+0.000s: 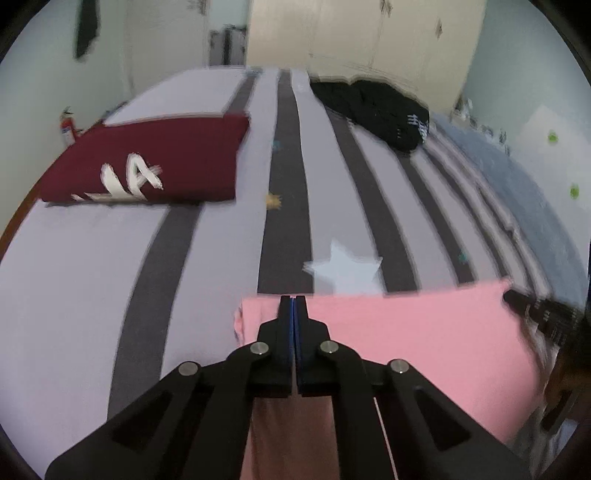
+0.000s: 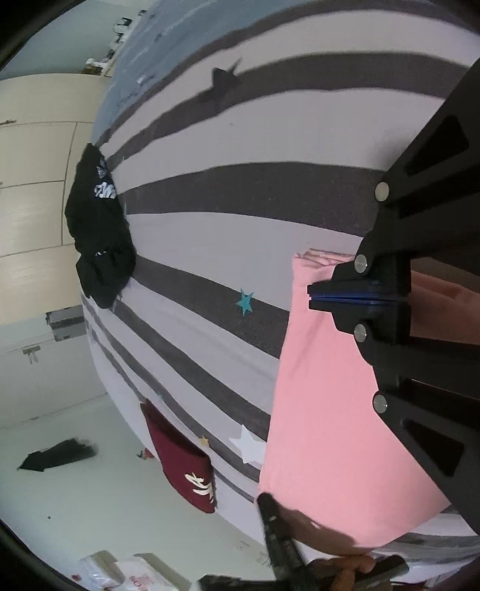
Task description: Fold clothes
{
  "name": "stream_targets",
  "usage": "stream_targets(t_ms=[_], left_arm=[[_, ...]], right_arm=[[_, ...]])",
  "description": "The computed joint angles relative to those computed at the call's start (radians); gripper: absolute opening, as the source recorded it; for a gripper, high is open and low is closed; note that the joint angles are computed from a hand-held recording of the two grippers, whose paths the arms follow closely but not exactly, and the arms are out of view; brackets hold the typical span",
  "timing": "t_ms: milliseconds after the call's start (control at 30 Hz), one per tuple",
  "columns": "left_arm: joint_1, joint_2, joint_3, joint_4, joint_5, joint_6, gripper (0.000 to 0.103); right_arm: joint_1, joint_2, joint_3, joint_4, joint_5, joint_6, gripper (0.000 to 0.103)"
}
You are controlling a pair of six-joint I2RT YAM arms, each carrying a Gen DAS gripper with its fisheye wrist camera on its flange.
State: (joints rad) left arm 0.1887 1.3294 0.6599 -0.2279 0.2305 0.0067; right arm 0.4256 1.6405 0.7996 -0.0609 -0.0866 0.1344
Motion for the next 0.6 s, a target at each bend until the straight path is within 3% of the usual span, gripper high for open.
stream_targets(t_ms=[67,167,367,467,600], left_arm=[[-0.007,-0.090,-0.019,-0.037,0.037,-0.016,0.002],[-0.065,-0.228,-0.066,-0.101,0.074,-0.045,0.002],[-0.219,-0.501,-0.182,-0.253,0.047,-0.154,0.002],[-0.301,-0.555,-0.225,-0.269,0.020,-0.228,0.002],[-0.359,-0.567,-0.274,-0.210,-0.013,-0.276,0.002]], right_arm=[[0.035,-0.061,-0.014,-0.025,0.019,0.010,0.006],[0.100,-0.179,-0.055,-0.056,0.003,0.077,0.006],[0.283,-0.343,-0.129,-0.100,0.026,0.242,0.006],[0.359,-0.365,-0.168,-0.097,0.055,0.293,0.006],[0.431,-0.351,-0.218,-0.045,0.106,0.330,0.006]])
